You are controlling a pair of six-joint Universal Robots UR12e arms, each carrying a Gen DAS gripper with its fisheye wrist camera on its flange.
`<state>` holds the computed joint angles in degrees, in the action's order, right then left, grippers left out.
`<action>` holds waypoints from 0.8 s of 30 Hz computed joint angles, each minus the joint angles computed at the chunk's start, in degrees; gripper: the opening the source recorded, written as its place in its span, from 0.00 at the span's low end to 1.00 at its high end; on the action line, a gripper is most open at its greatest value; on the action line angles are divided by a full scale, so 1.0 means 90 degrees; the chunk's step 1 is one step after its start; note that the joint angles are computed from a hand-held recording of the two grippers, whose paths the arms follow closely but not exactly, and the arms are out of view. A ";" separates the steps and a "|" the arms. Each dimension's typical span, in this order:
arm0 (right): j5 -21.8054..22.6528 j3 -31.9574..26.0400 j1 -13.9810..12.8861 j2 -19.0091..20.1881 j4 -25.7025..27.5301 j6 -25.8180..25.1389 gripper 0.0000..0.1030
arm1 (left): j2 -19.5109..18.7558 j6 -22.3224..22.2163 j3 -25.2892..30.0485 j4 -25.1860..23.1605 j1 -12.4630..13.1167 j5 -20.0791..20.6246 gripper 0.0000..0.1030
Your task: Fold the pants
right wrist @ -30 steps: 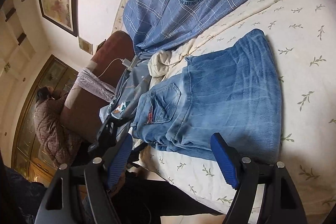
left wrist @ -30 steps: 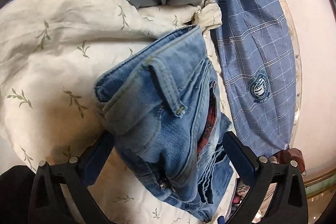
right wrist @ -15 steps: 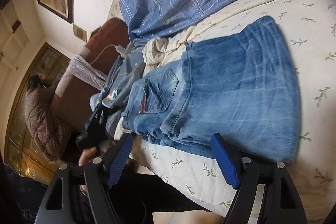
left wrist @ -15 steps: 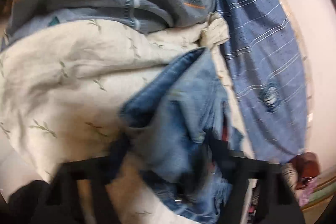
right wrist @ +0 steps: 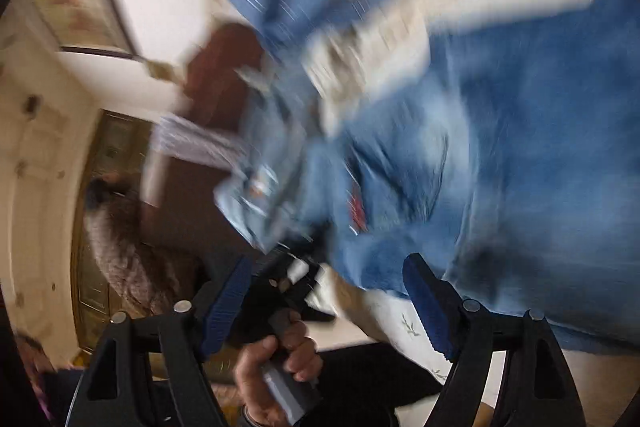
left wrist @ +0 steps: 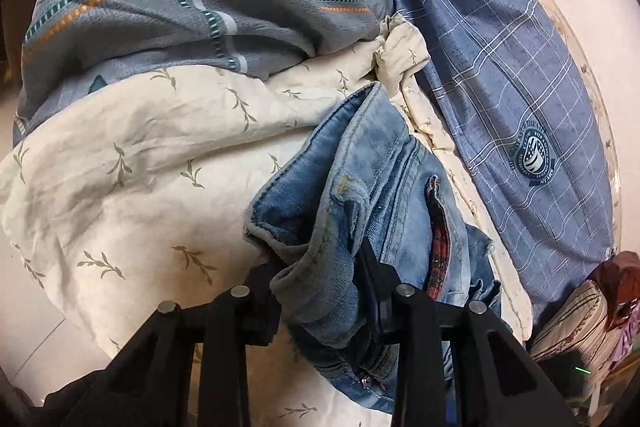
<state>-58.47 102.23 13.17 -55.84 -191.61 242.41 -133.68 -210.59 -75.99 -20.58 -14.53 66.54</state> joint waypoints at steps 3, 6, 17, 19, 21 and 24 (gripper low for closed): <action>-0.0071 -0.0115 0.0026 -0.0033 0.0400 0.0117 0.75 | 0.0005 0.0176 0.0016 -0.0028 -0.0036 0.0145 0.34; -0.0546 -0.0083 0.0137 -0.0191 -0.0110 -0.0104 0.77 | 0.0006 0.0161 0.0010 -0.0044 -0.0035 0.0166 0.34; -0.0628 0.0251 0.0124 -0.0230 -0.0728 -0.0281 0.76 | 0.0112 0.0782 -0.0067 0.0257 -0.0192 0.0780 0.31; -0.1314 0.0830 0.0093 -0.0640 -0.0893 -0.0359 0.77 | 0.0187 0.1133 -0.0101 0.0432 -0.0279 0.1031 0.29; -0.2048 0.1371 0.0082 -0.0930 -0.1115 -0.0310 0.78 | 0.0279 0.1644 -0.0127 0.0684 -0.0422 0.1393 0.28; -0.3110 0.2084 0.0084 -0.1148 -0.2029 0.0077 0.78 | 0.0401 0.2529 -0.0105 0.0998 -0.0672 0.1777 0.26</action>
<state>-86.46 120.98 13.92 -66.18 -209.87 243.10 -130.08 -187.83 -76.94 -11.60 -20.58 82.53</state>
